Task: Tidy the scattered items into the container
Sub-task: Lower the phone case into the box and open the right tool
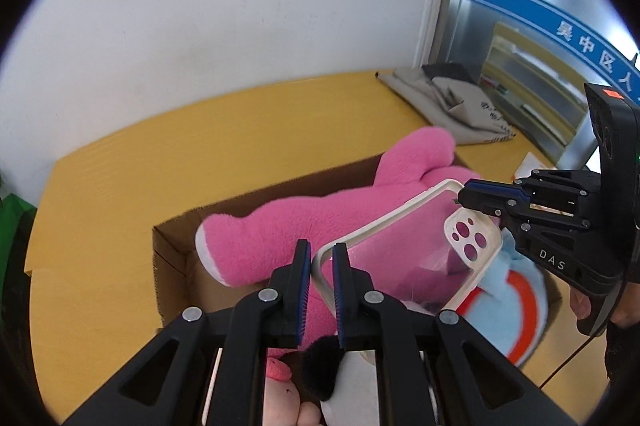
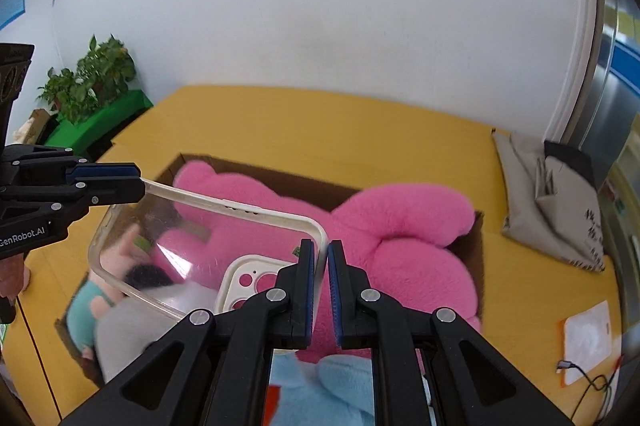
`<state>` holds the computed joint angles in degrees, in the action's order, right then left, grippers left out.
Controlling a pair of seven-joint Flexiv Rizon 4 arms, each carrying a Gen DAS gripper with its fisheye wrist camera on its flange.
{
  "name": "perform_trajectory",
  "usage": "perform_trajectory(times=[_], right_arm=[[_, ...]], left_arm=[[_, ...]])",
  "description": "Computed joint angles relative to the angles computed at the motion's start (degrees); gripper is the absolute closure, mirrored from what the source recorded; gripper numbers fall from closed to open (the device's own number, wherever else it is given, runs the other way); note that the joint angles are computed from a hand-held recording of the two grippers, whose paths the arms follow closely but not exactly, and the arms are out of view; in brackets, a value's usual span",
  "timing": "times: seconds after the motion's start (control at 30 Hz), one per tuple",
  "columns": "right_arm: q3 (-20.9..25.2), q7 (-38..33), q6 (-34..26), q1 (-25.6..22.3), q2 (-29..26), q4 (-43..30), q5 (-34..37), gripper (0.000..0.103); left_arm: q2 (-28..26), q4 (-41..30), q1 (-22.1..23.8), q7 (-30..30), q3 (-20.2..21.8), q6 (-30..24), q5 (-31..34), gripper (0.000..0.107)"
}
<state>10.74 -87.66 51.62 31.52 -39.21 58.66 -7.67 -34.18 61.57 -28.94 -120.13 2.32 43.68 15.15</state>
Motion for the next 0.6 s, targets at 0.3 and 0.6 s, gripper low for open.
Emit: perform_trajectory(times=[0.3, 0.6], right_arm=[[-1.23, 2.33, -0.71, 0.08, -1.26, 1.37, -0.66, 0.094], [2.55, 3.61, 21.71, -5.34, 10.50, 22.74, 2.47, 0.010]], left_arm=[[-1.43, 1.50, 0.89, -6.29, 1.68, 4.42, -0.78, 0.049], [8.71, 14.23, -3.13, -16.84, 3.91, 9.69, 7.91, 0.043]])
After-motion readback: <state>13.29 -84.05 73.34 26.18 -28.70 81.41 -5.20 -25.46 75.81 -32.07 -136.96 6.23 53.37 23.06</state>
